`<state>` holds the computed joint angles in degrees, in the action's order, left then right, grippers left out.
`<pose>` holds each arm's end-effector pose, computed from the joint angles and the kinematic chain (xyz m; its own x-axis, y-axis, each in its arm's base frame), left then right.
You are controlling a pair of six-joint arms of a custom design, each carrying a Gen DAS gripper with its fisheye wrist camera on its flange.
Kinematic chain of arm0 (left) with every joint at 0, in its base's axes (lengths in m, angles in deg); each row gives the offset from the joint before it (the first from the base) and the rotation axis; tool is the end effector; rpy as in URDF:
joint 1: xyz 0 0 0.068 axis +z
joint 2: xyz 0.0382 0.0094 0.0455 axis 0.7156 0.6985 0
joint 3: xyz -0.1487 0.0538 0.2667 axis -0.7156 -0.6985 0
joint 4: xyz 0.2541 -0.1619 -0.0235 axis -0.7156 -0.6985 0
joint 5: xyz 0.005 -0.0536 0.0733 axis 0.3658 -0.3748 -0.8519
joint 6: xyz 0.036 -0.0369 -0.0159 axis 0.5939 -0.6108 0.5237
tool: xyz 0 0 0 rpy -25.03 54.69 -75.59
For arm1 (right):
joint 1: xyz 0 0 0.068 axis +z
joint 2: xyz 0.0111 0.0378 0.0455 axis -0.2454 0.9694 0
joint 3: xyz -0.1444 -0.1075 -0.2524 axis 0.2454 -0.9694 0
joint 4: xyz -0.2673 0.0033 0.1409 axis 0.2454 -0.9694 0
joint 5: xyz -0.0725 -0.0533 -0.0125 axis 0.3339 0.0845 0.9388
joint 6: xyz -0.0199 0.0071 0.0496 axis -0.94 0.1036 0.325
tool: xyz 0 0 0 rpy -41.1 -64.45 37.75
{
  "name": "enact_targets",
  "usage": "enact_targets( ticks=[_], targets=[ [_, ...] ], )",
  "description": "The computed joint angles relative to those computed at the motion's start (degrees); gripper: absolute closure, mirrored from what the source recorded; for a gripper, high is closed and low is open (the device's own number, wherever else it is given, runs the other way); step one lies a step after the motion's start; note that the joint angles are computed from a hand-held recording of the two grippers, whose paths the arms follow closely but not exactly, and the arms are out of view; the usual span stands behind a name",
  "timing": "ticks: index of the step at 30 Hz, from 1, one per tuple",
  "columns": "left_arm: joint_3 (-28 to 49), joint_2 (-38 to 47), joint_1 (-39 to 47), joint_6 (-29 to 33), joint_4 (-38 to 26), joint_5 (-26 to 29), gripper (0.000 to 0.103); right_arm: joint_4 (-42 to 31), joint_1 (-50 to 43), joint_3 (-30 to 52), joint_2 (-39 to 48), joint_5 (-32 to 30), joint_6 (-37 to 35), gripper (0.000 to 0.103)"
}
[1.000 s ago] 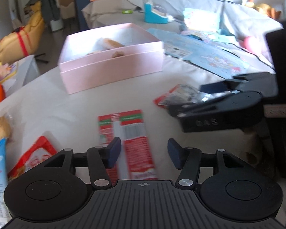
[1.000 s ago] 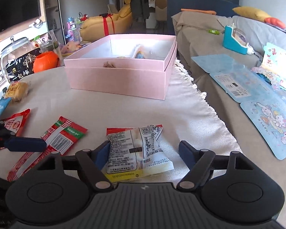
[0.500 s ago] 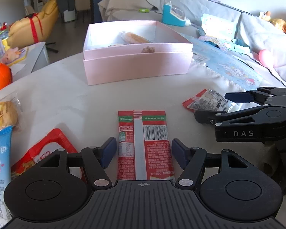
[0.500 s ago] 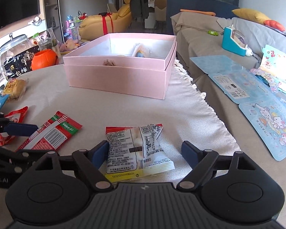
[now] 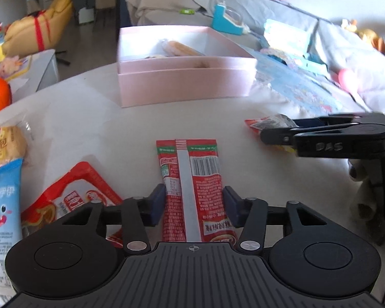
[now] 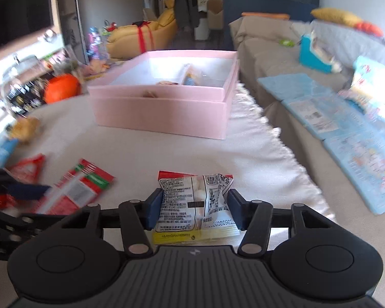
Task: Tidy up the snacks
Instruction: 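Carry the white-red packet into the pink box with the right gripper while the left drops the red strip in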
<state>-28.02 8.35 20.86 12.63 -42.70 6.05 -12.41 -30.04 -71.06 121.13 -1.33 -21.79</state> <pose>0.1926 -0.0933 0.1245 -0.7019 0.2462 -0.6683 0.4340 0.8919 -0.1273 0.1851 -0.0394 0.1186 -0.6670 -0.0009 -0.7451 -0.1184 0.9874 0.1048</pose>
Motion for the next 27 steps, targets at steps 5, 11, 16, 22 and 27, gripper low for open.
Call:
enact_targets(
  ticks=[5,11,16,22,27],
  targets=[
    [3.02,-3.77,5.16,-1.57,-2.36,3.35,0.051,-5.06,-3.02,1.94,-4.0,-4.78,0.25,0.05],
    [14.6,-0.47,6.17,-3.24,2.08,2.51,0.05,-7.34,-3.05,2.63,-6.29,-6.01,-0.16,0.05],
    [30.79,18.36,10.08,-10.28,3.53,12.04,0.048,-6.79,0.96,2.52,-5.26,-3.76,0.81,0.05],
    [23.15,16.54,14.87,-13.21,12.53,13.47,0.05,-7.61,2.78,1.97,-6.74,-0.37,-0.63,0.05],
    [13.03,6.32,22.08,-11.79,10.85,18.03,0.05,-10.21,-0.71,7.54,-10.16,-5.15,-0.4,0.05]
  ],
)
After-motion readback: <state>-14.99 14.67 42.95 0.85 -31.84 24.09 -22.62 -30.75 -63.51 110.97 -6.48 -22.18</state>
